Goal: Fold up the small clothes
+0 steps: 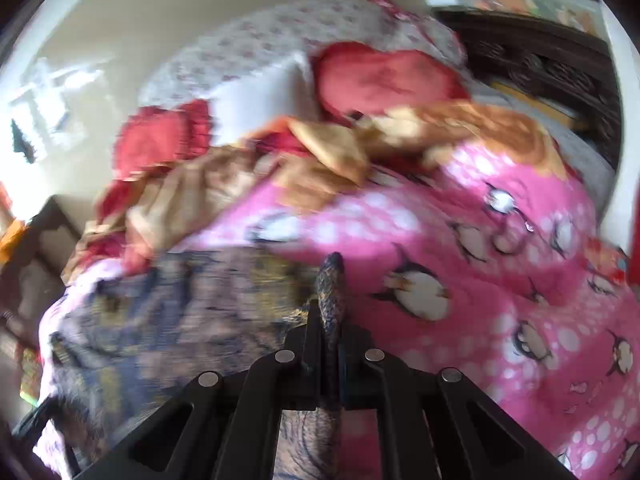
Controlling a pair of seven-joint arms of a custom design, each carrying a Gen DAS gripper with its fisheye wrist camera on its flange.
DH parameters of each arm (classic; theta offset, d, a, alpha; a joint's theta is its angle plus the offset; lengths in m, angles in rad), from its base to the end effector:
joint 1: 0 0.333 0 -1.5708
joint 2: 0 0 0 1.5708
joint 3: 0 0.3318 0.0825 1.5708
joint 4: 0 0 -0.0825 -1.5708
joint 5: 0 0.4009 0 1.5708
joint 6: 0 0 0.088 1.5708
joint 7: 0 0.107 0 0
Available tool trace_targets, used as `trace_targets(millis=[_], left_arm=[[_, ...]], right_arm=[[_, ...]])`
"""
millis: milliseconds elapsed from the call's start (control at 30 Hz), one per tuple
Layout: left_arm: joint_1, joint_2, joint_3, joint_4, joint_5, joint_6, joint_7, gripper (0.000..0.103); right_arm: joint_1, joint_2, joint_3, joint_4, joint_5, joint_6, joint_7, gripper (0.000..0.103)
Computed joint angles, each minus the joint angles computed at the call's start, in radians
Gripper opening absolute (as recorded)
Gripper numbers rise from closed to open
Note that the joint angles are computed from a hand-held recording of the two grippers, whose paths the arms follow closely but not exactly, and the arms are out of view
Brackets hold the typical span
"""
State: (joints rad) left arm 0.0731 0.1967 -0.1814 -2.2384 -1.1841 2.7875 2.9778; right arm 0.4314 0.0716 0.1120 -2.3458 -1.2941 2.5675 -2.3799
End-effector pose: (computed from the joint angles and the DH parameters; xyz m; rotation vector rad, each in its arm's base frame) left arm 0.5680 -0.0185 0.3028 -1.5017 2.3599 -0.9274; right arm 0.4440 0.2859 0.3125 -1.0520 2.2779 -0.6730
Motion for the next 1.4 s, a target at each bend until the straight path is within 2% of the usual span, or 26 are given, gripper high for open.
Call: trace_targets(millis=[33,100,167,200,233,300,400,433,467,500,533,633,700,767,800,833,900,933,967,1033,1133,1200,1267,1300,1333,1400], left_arm=[[-0.004,0.006,0.010,0.000,0.047,-0.010,-0.043,0.022],[0.014,-0.007,0.008,-0.008,0.020,-0.026,-0.022,0.022],[0.024,-0.031,0.003,-0.018,-0.058,-0.007,0.052,0.022],[0.025,-0.039,0.005,-0.018,-0.086,-0.006,0.077,0.028],[0.024,-0.044,0.008,-0.014,-0.110,-0.012,0.094,0.033],[0.014,-0.046,0.010,-0.001,-0.157,-0.013,0.124,0.049],[-0.030,-0.010,0.003,0.024,-0.148,0.072,0.121,0.049],[-0.039,0.012,-0.008,0.030,-0.100,0.119,0.084,0.049],[-0.079,0.042,0.016,0.033,0.018,0.166,-0.022,0.049],[-0.096,0.061,0.032,0.034,0.115,0.176,-0.109,0.049],[-0.095,0.075,0.034,0.037,0.156,0.172,-0.143,0.049],[-0.037,0.082,-0.015,0.039,0.136,0.168,-0.118,0.049],[-0.008,0.081,-0.037,0.041,0.138,0.155,-0.128,0.049],[0.003,0.086,-0.044,0.045,0.158,0.149,-0.156,0.049],[0.010,0.084,-0.054,0.042,0.154,0.152,-0.157,0.049],[0.017,0.083,-0.062,0.041,0.148,0.156,-0.151,0.049],[0.025,0.083,-0.077,0.037,0.135,0.169,-0.136,0.049],[0.032,0.083,-0.082,0.036,0.126,0.170,-0.126,0.049],[0.033,0.084,-0.085,0.036,0.123,0.171,-0.122,0.049],[0.033,0.088,-0.081,0.042,0.134,0.164,-0.131,0.049],[0.035,0.093,-0.075,0.054,0.153,0.142,-0.156,0.049],[0.040,0.099,-0.078,0.060,0.151,0.135,-0.154,0.049],[0.049,0.101,-0.088,0.062,0.126,0.138,-0.135,0.050],[0.050,0.102,-0.091,0.061,0.116,0.144,-0.123,0.050],[0.050,0.103,-0.095,0.060,0.104,0.154,-0.110,0.050],[0.048,0.103,-0.102,0.056,0.088,0.174,-0.087,0.051]], right_arm=[[-0.017,0.009,-0.014,-0.012,-0.021,0.078,0.032,0.005],[-0.018,-0.011,-0.014,-0.043,-0.025,0.111,0.060,0.012],[0.002,-0.066,0.012,-0.080,-0.012,0.053,0.072,0.051],[0.010,-0.084,0.026,-0.091,-0.019,0.033,0.087,0.054],[0.018,-0.100,0.040,-0.099,-0.027,0.021,0.097,0.055],[0.031,-0.109,0.060,-0.098,0.040,0.021,0.010,0.055],[0.052,-0.070,0.079,-0.069,0.113,0.025,-0.095,0.044],[0.061,-0.038,0.083,-0.052,0.229,-0.002,-0.215,0.035],[0.059,-0.008,0.101,-0.034,0.326,-0.047,-0.305,0.034],[0.083,0.002,0.085,-0.036,0.352,-0.054,-0.324,0.034],[0.092,-0.009,0.076,-0.052,0.318,-0.038,-0.274,0.034],[0.111,-0.053,0.079,-0.045,0.309,-0.096,-0.268,0.034],[0.113,-0.062,0.081,-0.013,0.222,-0.104,-0.270,0.037],[0.101,-0.045,0.072,0.029,0.120,-0.037,-0.266,0.052],[0.096,-0.016,0.066,0.070,0.081,-0.009,-0.277,0.052],[0.092,0.021,0.060,0.113,0.090,0.015,-0.325,0.052],[0.081,0.101,0.052,0.192,0.238,0.042,-0.519,0.052],[0.067,0.164,0.065,0.253,0.334,0.014,-0.639,0.046],[0.084,0.199,0.043,0.288,0.369,-0.003,-0.688,0.042],[0.121,0.256,0.013,0.351,0.377,-0.078,-0.697,0.041],[0.171,0.253,-0.041,0.358,0.310,-0.097,-0.609,0.042],[0.186,0.230,-0.049,0.348,0.273,-0.115,-0.594,0.046],[0.178,0.212,-0.045,0.336,0.239,-0.067,-0.630,0.055],[0.169,0.218,-0.039,0.344,0.244,-0.050,-0.681,0.060],[0.161,0.229,-0.027,0.359,0.273,-0.052,-0.774,0.071],[0.175,0.254,-0.020,0.393,0.305,-0.127,-0.885,0.072]])
